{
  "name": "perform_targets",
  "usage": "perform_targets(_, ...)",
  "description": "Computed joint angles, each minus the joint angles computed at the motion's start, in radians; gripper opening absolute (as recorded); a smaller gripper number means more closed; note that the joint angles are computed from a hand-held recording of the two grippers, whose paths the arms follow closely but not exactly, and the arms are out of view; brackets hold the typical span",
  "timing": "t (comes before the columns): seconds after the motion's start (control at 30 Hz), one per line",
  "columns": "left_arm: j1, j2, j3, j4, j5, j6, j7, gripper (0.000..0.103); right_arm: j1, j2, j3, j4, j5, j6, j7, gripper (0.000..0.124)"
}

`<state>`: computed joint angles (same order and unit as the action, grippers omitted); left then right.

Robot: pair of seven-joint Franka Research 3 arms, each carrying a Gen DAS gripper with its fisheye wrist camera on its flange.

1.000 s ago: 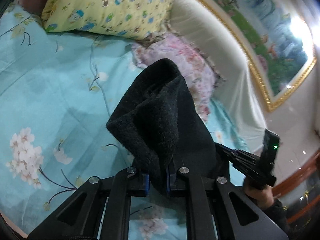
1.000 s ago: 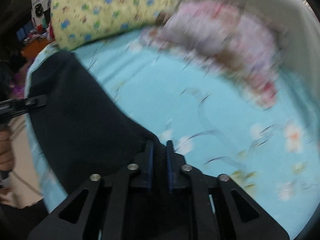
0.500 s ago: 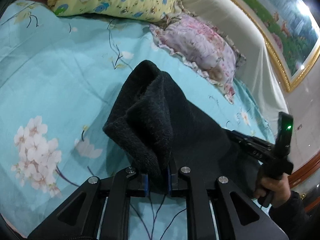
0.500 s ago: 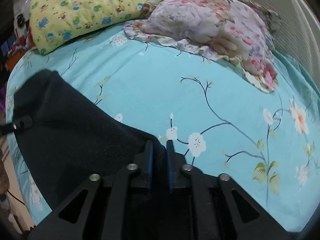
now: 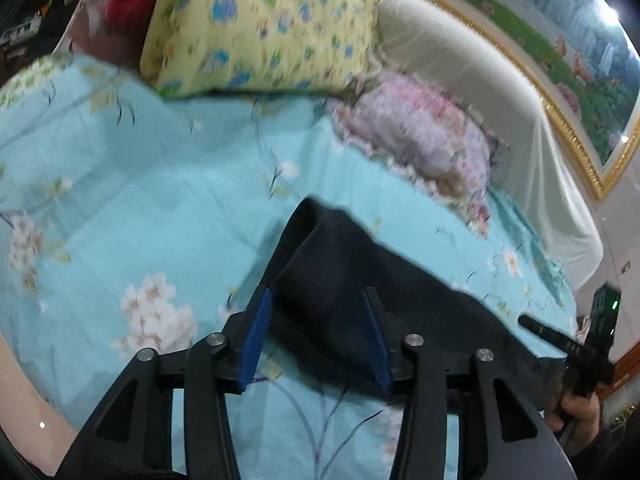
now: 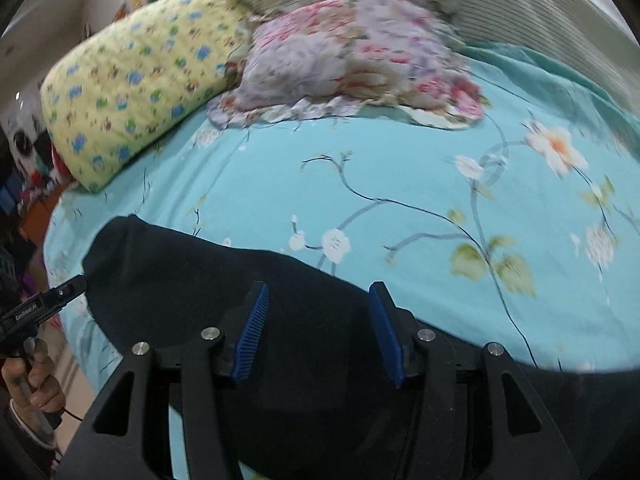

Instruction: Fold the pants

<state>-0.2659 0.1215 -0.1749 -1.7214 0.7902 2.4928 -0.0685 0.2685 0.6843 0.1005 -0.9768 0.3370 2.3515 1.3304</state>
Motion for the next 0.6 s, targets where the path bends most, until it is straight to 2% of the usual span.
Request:
perform_targets(0.2, -0.015, 0.069, -0.007, 0.119, -0.026, 0.02, 0.102, 0.057, -0.052, -0.161, 0.013, -0.261, 0.095, 0.105, -0.019, 0.06)
perform_targets(0.4, -0.058, 0.206, 0.002, 0.295, -0.129, 0.032, 0.251, 0.059, -0.091, -0.298, 0.0, -0.481, 0.181, 0.183, -0.007, 0.061)
perform_targets(0.6, -0.11, 0.393, -0.002, 0.561, -0.263, -0.008, 0.471, 0.06, -0.113, -0.408, -0.019, -0.648, 0.244, 0.263, -0.001, 0.061)
